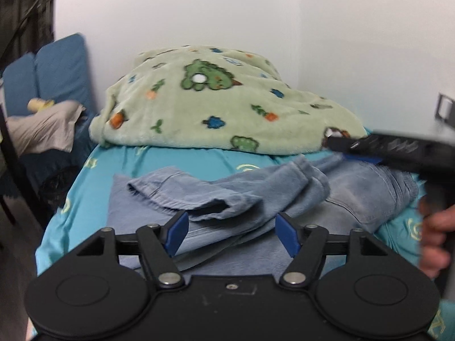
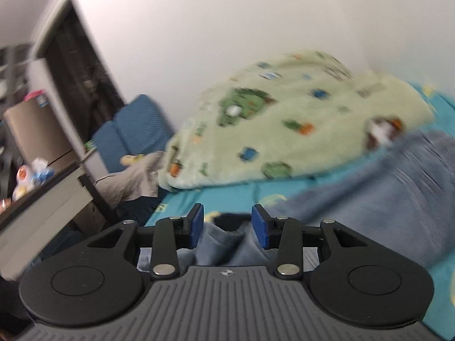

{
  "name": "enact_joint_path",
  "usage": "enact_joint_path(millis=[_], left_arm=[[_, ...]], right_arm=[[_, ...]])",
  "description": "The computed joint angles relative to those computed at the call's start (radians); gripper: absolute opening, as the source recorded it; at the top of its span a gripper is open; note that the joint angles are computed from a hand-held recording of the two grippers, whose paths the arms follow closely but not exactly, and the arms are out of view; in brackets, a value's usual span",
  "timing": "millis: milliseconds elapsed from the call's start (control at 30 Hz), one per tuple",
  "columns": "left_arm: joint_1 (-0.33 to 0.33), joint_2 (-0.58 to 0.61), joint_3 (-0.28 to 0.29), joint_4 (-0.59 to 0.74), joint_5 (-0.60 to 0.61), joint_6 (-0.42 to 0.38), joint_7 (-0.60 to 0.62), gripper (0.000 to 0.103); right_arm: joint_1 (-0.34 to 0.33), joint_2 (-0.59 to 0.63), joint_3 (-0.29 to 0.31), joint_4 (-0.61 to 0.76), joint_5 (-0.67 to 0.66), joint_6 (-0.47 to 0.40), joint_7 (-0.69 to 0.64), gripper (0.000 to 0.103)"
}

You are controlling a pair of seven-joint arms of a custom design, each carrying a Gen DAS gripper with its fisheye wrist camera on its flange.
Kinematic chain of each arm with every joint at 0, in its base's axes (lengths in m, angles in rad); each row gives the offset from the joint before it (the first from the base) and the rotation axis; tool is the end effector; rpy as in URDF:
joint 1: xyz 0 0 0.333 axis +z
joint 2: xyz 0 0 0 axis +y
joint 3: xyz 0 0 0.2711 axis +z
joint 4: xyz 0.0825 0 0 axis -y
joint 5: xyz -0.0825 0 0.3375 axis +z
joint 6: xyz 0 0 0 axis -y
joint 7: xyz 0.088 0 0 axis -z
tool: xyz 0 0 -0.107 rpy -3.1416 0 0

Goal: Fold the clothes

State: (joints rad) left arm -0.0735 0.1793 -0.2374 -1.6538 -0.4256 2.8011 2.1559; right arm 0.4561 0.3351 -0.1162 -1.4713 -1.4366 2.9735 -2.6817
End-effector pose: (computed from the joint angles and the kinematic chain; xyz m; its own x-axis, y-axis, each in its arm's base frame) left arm 0.5930 -0.1565 0.5869 -0.4969 -0.8670 -0.0378 -0.4423 0.2905 -0.8485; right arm 0.5696 0.2867 0.5428 0.0247 -0.8787 -0.4767 -0.2897 0.4501 -0.8447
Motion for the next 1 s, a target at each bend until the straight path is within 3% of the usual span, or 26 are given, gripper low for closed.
enact_joint_path(millis=[100, 233, 333, 400, 600, 667, 833, 900, 933, 1000], left_arm=[[0.007, 0.017, 0.006, 0.019, -0.002, 0.007, -0.025, 0.065], [0.021, 0.080, 0.008, 0.094, 0.005, -0.015, -0.065, 0.065], [0.020, 0.149, 0.018, 0.175, 0.059, -0.050, -0.119, 0.065], [0.025, 0.181, 0.015, 0.204, 0.085, -0.052, -0.131, 0.065], [0.038, 0.238, 0.020, 0.277, 0.136, -0.104, -0.216, 0.064], [0.065, 0.240, -0.005, 0.291, 0.107, -0.135, -0.203, 0.064], [0.086, 0.235, -0.016, 0.312, 0.070, -0.157, -0.189, 0.064], [0.110, 0.229, -0.036, 0.301, 0.018, -0.129, -0.156, 0.065], [0.117, 0.234, -0.038, 0.311, 0.000, -0.134, -0.157, 0.065], [0.117, 0.248, -0.027, 0.342, -0.009, -0.151, -0.189, 0.065]], right_arm=[[-0.022, 0.137, 0.015, 0.145, 0.123, 0.022, -0.117, 0.038], [-0.007, 0.222, 0.044, 0.250, 0.279, -0.112, -0.439, 0.037], [0.058, 0.235, -0.032, 0.270, 0.210, -0.123, -0.458, 0.037], [0.066, 0.253, -0.044, 0.290, 0.245, -0.130, -0.515, 0.037], [0.009, 0.271, 0.058, 0.254, 0.602, -0.253, -0.741, 0.035], [-0.003, 0.248, 0.072, 0.185, 0.680, -0.229, -0.750, 0.035], [0.100, 0.202, -0.036, 0.137, 0.644, -0.214, -0.685, 0.037], [0.127, 0.218, -0.066, 0.188, 0.620, -0.198, -0.676, 0.040], [0.135, 0.233, -0.072, 0.229, 0.613, -0.197, -0.694, 0.046], [0.134, 0.290, -0.059, 0.346, 0.633, -0.203, -0.792, 0.053]])
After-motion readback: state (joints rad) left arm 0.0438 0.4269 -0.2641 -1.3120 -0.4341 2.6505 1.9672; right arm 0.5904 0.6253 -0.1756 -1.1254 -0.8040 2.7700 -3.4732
